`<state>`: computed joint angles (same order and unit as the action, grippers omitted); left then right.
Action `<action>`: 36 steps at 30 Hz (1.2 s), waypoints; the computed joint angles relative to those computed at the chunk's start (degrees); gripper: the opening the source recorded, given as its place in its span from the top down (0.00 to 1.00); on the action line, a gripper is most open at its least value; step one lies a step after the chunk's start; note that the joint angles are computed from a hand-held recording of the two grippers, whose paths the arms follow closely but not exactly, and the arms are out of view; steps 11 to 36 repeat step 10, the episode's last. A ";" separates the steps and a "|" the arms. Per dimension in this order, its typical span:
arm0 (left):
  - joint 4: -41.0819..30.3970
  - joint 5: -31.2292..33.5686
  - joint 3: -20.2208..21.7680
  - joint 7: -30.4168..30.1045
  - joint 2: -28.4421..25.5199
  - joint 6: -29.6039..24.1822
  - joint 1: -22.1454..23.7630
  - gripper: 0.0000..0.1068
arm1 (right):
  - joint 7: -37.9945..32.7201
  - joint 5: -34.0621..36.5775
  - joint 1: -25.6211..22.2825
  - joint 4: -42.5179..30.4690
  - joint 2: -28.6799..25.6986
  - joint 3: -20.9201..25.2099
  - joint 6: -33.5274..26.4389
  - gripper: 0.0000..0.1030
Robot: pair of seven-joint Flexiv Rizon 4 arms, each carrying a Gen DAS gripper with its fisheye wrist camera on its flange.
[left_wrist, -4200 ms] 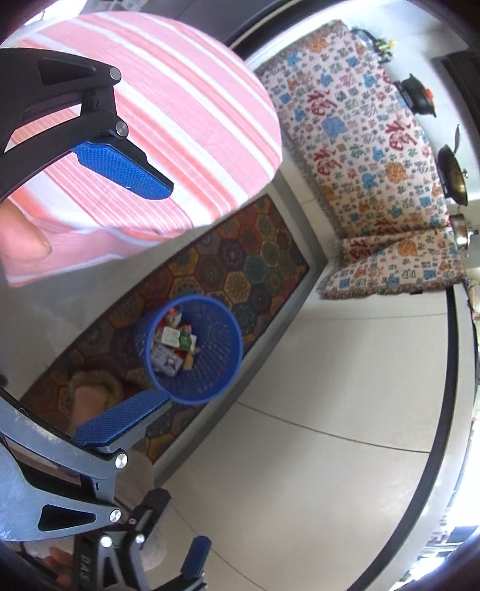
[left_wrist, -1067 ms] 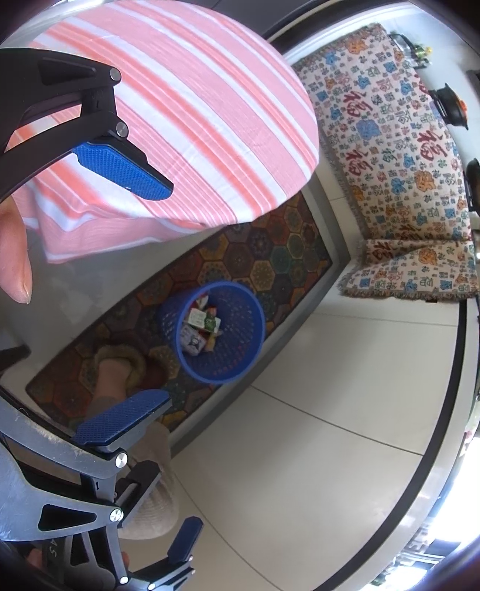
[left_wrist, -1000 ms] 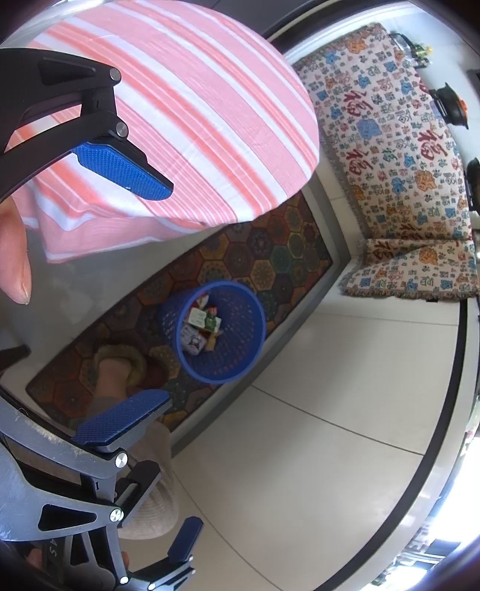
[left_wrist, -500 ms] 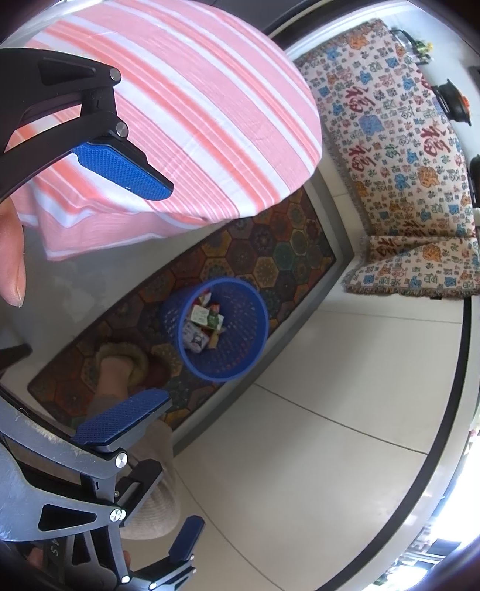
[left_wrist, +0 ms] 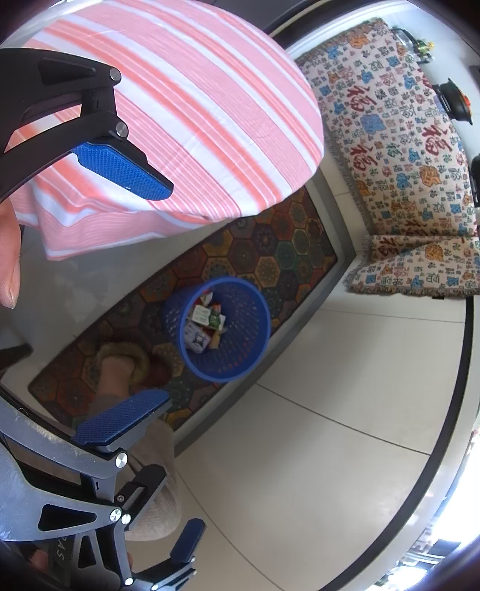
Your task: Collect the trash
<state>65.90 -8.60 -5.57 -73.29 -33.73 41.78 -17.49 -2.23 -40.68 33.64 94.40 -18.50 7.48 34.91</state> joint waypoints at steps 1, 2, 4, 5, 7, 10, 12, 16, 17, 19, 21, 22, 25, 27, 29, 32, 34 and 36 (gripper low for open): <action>-0.02 -0.05 -0.05 0.10 -0.01 -0.06 0.06 0.04 | -0.04 0.01 -0.04 0.02 0.02 0.01 0.04 0.00; 0.02 -0.01 -0.03 0.07 0.01 -0.07 0.04 0.04 | -0.03 0.01 -0.04 0.02 0.02 0.01 0.04 0.00; 0.06 -0.04 -0.06 0.15 0.00 -0.08 0.11 0.04 | -0.03 0.05 -0.05 0.03 0.02 0.03 0.03 0.00; 0.27 -0.12 -0.10 0.16 0.07 0.18 0.16 0.04 | -0.01 0.01 -0.03 0.00 0.01 0.02 -0.06 0.00; 1.53 -0.89 -0.50 0.46 0.53 1.75 0.56 0.05 | -0.01 0.10 -0.08 0.03 -0.01 0.01 -0.18 0.00; 3.04 -1.33 -0.63 0.90 1.13 4.10 0.86 0.06 | 0.07 0.37 -0.15 0.07 -0.09 0.05 -0.13 0.00; 3.04 -1.33 -0.63 0.90 1.13 4.10 0.86 0.06 | 0.07 0.37 -0.15 0.07 -0.09 0.05 -0.13 0.00; 3.04 -1.33 -0.63 0.90 1.13 4.10 0.86 0.06 | 0.07 0.37 -0.15 0.07 -0.09 0.05 -0.13 0.00; 3.04 -1.33 -0.63 0.90 1.13 4.10 0.86 0.06 | 0.07 0.37 -0.15 0.07 -0.09 0.05 -0.13 0.00; 3.04 -1.33 -0.63 0.90 1.13 4.10 0.86 0.06 | 0.07 0.37 -0.15 0.07 -0.09 0.05 -0.13 0.00; 3.04 -1.33 -0.63 0.90 1.13 4.10 0.86 0.06 | 0.07 0.37 -0.15 0.07 -0.09 0.05 -0.13 0.00; 3.04 -1.33 -0.63 0.90 1.13 4.10 0.86 0.06 | 0.07 0.37 -0.15 0.07 -0.09 0.05 -0.13 0.00; 3.04 -1.33 -0.63 0.90 1.13 4.10 0.86 0.06 | 0.07 0.37 -0.15 0.07 -0.09 0.05 -0.13 0.00; 3.04 -1.33 -0.63 0.90 1.13 4.10 0.86 0.06 | 0.07 0.37 -0.15 0.07 -0.09 0.05 -0.13 0.00; 3.04 -1.33 -0.63 0.90 1.13 4.10 0.86 0.06 | 0.07 0.37 -0.15 0.07 -0.09 0.05 -0.13 0.00; 3.04 -1.33 -0.63 0.90 1.13 4.10 0.86 0.06 | 0.07 0.37 -0.15 0.07 -0.09 0.05 -0.13 0.00; 3.04 -1.33 -0.63 0.90 1.13 4.10 0.86 0.06 | 0.07 0.37 -0.15 0.07 -0.09 0.05 -0.13 0.00; 3.04 -1.33 -0.63 0.90 1.13 4.10 0.86 0.06 | 0.07 0.37 -0.15 0.07 -0.09 0.05 -0.13 0.00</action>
